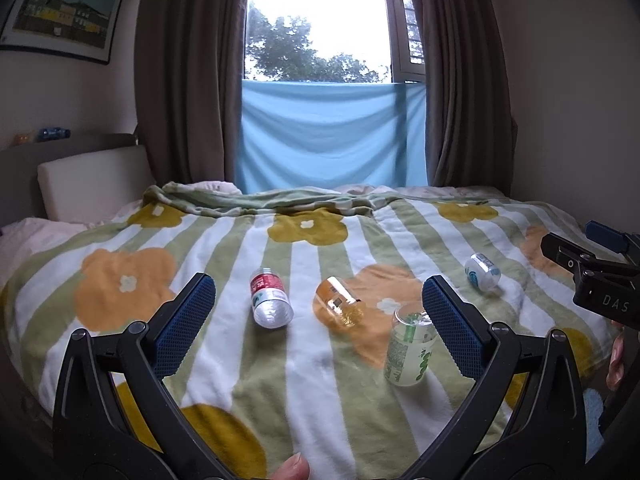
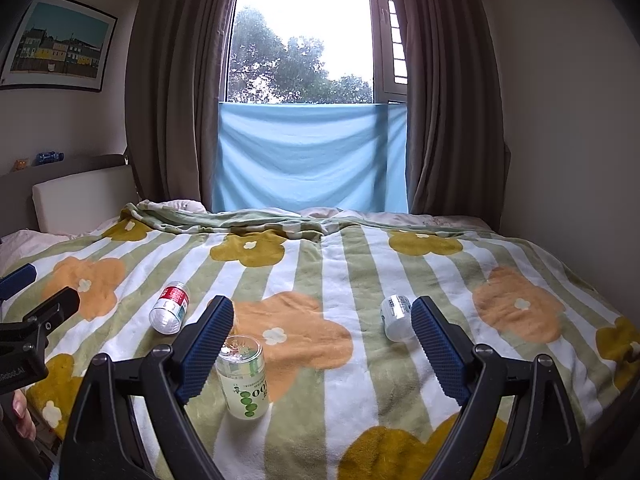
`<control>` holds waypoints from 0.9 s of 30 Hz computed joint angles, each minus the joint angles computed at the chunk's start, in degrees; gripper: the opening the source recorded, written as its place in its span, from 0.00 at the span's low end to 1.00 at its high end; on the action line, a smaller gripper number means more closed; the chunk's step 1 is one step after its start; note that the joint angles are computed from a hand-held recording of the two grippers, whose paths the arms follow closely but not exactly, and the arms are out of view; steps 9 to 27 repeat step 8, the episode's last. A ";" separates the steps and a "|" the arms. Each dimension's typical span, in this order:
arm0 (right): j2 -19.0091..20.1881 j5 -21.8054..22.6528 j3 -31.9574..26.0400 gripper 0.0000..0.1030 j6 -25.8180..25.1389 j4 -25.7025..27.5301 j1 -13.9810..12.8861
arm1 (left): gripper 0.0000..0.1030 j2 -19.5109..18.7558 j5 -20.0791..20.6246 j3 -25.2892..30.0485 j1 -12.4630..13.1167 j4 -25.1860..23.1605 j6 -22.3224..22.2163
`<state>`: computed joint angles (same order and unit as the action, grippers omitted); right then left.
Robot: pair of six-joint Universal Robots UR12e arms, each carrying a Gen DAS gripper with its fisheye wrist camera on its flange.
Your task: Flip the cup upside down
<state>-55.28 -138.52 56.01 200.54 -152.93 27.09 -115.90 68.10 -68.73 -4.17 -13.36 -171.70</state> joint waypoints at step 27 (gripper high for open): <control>0.11 -0.18 -0.12 0.86 0.13 -0.07 0.04 | 1.00 0.14 -1.09 -0.54 0.15 1.43 -1.30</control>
